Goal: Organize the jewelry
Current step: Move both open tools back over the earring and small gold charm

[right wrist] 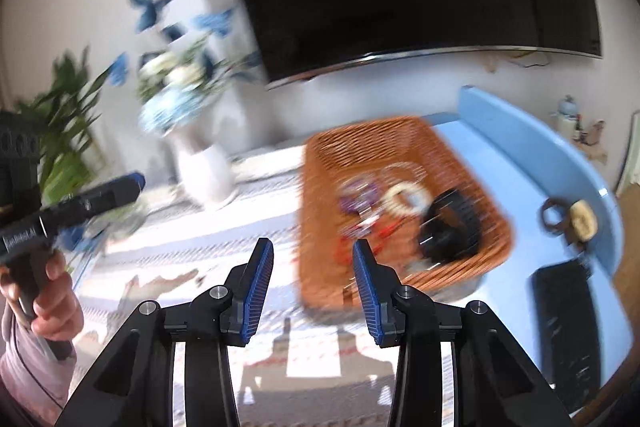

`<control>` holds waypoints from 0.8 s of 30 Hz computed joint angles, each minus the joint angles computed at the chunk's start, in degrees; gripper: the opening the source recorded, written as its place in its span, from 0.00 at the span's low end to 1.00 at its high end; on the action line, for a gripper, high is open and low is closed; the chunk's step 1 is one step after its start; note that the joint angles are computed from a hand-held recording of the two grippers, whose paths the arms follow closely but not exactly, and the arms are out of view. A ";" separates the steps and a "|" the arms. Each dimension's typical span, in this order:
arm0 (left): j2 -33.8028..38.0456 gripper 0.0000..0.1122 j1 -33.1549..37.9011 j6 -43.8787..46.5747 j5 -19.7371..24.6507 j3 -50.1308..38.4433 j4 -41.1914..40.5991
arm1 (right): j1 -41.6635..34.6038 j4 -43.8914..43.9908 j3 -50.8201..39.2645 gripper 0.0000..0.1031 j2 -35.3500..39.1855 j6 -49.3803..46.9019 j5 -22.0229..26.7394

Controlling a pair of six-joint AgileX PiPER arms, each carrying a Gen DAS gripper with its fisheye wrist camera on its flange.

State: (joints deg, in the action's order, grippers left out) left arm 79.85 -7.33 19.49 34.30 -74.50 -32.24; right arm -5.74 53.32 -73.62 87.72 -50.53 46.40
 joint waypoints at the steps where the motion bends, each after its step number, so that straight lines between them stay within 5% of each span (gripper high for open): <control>1: -2.18 0.46 1.06 0.60 -0.89 3.71 -0.46 | 3.03 -0.62 3.85 0.41 -1.93 -0.68 -3.84; 6: -4.99 0.45 4.43 -2.68 -5.93 16.29 6.23 | 14.79 -8.46 8.92 0.41 0.19 4.78 -12.95; 9: -1.52 0.45 9.47 6.08 -5.56 19.13 -4.39 | 20.23 -24.05 6.61 0.41 2.19 18.39 -16.45; 17: 2.60 0.45 16.22 14.03 1.19 19.06 -15.79 | 21.90 -34.21 2.63 0.41 5.86 29.27 -14.02; 24: 1.90 0.44 12.13 12.30 -3.42 19.54 -11.54 | 22.37 -36.93 0.19 0.41 8.36 31.13 -11.58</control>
